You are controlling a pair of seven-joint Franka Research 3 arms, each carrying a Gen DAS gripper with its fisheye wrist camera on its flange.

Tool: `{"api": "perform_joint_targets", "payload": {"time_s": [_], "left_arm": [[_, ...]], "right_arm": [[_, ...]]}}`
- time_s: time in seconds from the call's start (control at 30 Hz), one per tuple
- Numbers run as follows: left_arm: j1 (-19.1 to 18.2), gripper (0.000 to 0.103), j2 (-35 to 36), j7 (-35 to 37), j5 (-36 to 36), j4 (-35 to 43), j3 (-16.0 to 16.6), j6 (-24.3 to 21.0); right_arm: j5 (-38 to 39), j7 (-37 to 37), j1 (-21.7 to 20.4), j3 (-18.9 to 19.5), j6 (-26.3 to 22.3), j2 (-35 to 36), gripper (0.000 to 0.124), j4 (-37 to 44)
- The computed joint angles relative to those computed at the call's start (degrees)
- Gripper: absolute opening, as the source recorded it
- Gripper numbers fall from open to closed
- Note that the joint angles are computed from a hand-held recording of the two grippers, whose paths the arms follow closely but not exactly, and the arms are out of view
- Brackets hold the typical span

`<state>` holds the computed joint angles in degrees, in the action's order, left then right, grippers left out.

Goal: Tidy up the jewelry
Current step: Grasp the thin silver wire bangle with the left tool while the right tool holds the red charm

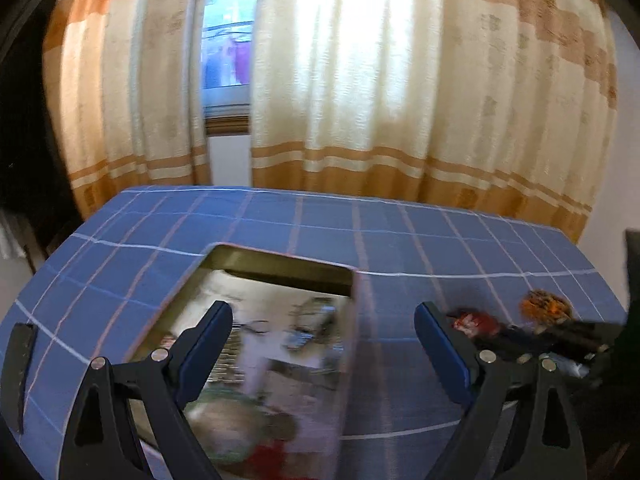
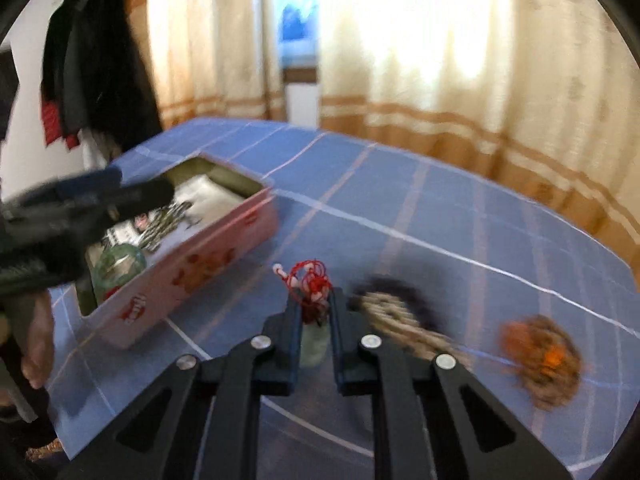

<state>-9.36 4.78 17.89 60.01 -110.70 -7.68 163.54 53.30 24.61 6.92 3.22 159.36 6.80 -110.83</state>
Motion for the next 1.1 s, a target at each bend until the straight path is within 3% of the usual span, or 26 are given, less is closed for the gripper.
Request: {"api": "perform_joint_targets", "payload": {"time_s": [0.2,0.3,0.5,0.57,0.63,0.7,0.77,0.8,0.83,0.9,1.1], "left_arm": [[-2.90,0.093,6.00,8.13,-6.27,5.78,-1.50,-0.26],[-4.47,0.092,9.12,12.71,-10.25,8.43,-1.61,-0.02],[-8.49,0.092,14.50,22.66,-15.70,13.78,-1.04,-2.53],[-9.09,0.081,16.09,26.43,-17.73,15.45,-1.34,-3.77],[-8.36,0.053,17.39,32.10,-22.73,16.92,-2.80,-5.08],[-7.85,0.048,18.46,36.65,-27.11,18.26,-3.76,-6.44],[-8.02,0.030,19.09,39.15,-29.77,19.02,-3.80,-7.13],[-7.82,0.013,19.12,40.69,-31.14,18.90,-4.08,-6.76],[-8.02,0.003,19.33,41.85,-32.06,19.10,-4.14,-6.96],[-9.91,0.002,19.08,40.93,-30.62,19.13,-2.24,-7.26],[-12.39,0.002,15.43,32.57,-23.58,14.32,2.14,-1.69]], "right_arm": [[11.41,-6.87,-2.51,-2.30,4.57,-4.47,0.015,-3.48],[13.42,-7.92,-2.62,-3.24,7.66,-4.81,0.015,-4.09],[15.71,-7.76,-3.71,-3.49,8.62,-2.74,0.015,-3.07],[16.81,-9.11,-3.97,-3.26,8.95,-3.00,0.015,-3.64],[17.72,-10.17,-3.90,-3.02,9.31,-2.70,0.015,-3.51],[19.40,-12.36,-4.23,-3.06,8.89,-3.07,0.015,-4.19],[19.04,-12.04,-4.20,-3.24,8.41,-2.94,0.015,-4.38],[20.51,-13.25,-4.31,-3.19,8.25,-3.10,0.015,-4.33],[21.16,-13.89,-4.28,-3.19,8.26,-3.19,0.015,-4.34],[20.76,-13.68,-4.17,-3.30,8.16,-3.06,0.015,-4.23],[23.32,-16.39,-4.00,-3.44,8.19,-3.82,0.015,-4.83]]}}
